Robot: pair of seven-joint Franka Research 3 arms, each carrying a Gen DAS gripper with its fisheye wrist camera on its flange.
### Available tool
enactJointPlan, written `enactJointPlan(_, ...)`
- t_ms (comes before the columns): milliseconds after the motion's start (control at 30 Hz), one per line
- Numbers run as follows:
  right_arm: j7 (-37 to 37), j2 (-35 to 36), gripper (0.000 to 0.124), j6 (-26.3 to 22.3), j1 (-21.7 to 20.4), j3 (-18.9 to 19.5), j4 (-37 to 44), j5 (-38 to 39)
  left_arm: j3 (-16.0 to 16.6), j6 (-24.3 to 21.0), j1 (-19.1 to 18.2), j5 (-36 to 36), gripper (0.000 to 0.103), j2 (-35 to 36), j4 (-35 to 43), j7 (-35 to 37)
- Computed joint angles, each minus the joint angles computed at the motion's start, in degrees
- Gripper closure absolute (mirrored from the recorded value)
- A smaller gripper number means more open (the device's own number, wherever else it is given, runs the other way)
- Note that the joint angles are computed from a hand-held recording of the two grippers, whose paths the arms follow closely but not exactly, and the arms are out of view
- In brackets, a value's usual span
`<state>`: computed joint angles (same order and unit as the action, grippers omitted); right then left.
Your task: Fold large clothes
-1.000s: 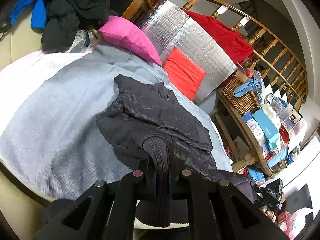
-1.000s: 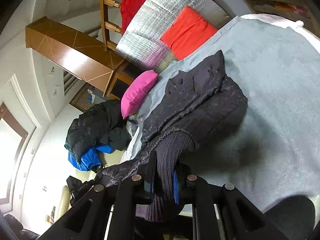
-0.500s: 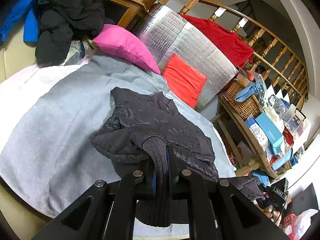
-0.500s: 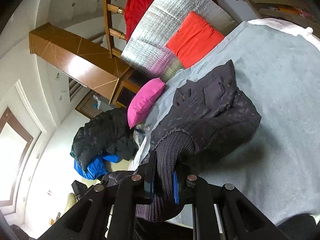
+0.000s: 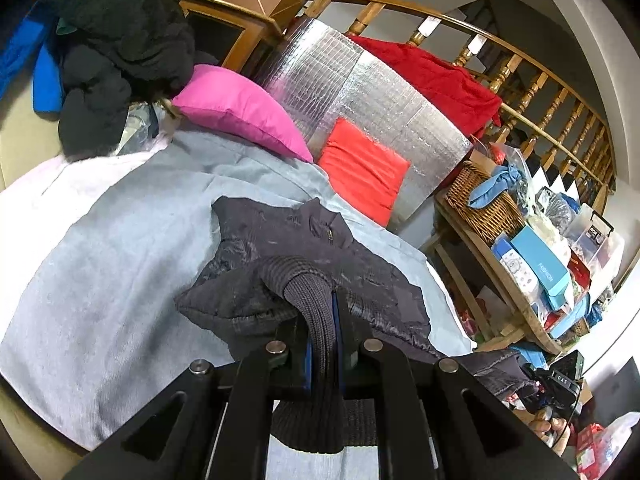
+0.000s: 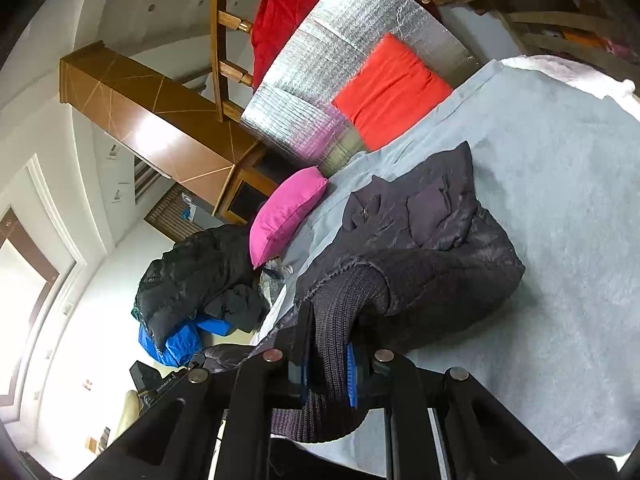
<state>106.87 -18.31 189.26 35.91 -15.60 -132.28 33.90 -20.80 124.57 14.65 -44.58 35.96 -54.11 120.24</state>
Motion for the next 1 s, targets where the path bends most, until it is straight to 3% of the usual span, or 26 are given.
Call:
enactJointPlan(233,-0.5,1.5,0.110,-1.3,-3.3,2.1,2.4,0.0,0.6,1.6,-2.4,3.8,0.094,2.2,4.1,-1.9)
enactJointPlan(467,0.5,3.5,0.110,-3.9,-13.8,10.8,4.3,0.0,1.2,4.8,-4.4,8.5,0.094,1.8,3.8,-3.1)
enactJointPlan(667,5.5,4.2,0.110,-6.0,-24.5,19.6,5.5,-5.0,1.2,4.9,-5.8,11.8,0.094,3.6,7.2,-5.0)
enactJointPlan(1000,10.7,5.8,0.110,-7.0,-28.5,21.8,7.6,-11.1,1.0,4.6,-7.2,15.4,0.094,6.3,11.9,-7.4)
